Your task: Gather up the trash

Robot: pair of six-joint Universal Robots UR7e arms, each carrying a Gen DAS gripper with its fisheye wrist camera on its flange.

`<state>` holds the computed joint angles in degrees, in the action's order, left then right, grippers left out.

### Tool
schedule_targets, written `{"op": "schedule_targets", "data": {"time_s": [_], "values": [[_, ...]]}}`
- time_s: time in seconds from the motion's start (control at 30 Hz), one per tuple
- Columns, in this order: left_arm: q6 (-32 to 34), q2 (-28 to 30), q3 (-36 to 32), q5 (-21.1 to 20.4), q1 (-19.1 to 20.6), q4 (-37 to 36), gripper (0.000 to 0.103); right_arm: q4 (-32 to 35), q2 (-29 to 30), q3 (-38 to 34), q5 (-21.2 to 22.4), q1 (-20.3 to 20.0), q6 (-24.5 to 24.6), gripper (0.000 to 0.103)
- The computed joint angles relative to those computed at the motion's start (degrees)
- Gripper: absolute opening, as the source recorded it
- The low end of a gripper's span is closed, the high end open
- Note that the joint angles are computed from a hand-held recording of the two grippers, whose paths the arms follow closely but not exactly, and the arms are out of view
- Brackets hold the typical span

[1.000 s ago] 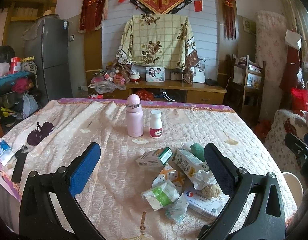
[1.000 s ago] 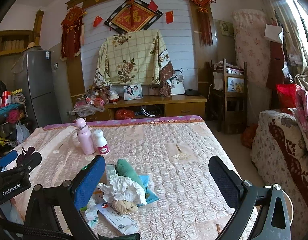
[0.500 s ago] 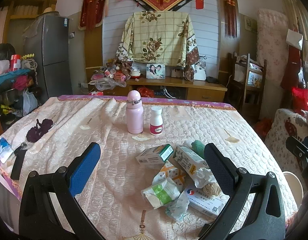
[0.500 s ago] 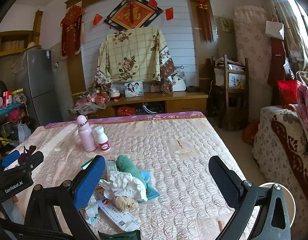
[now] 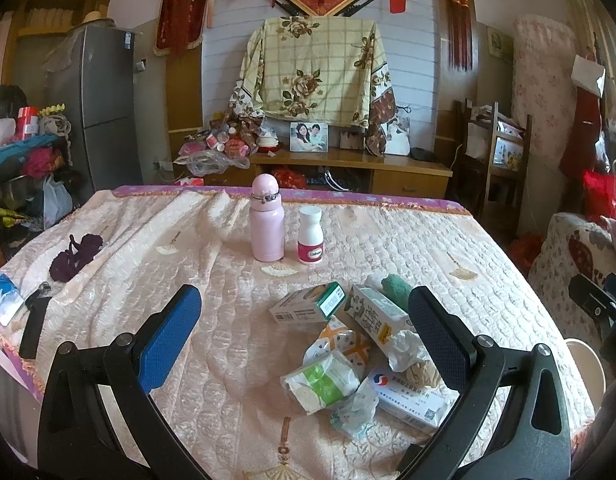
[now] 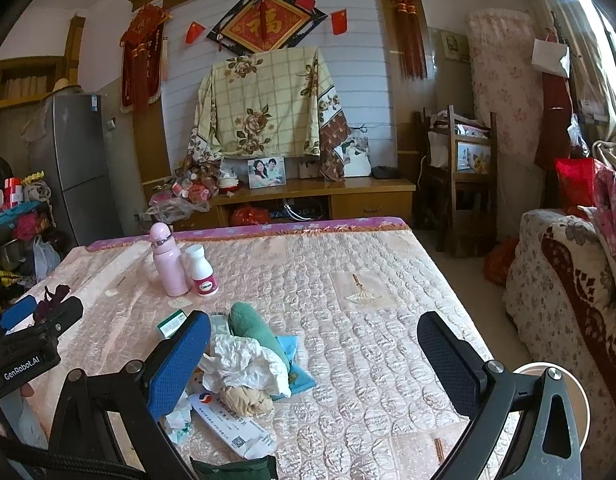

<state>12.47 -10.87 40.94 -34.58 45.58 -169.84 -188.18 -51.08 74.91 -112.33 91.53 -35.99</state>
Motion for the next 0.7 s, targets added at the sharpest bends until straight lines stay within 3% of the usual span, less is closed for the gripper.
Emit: {"op": "schedule_targets", "data": {"time_s": [0.7], "values": [[-6.40,-4.32,3.82,-2.69,3.21,10.74,0.103,6.39,-0.27,-1.62,0.38,-1.50,-0.06,0.102]]}}
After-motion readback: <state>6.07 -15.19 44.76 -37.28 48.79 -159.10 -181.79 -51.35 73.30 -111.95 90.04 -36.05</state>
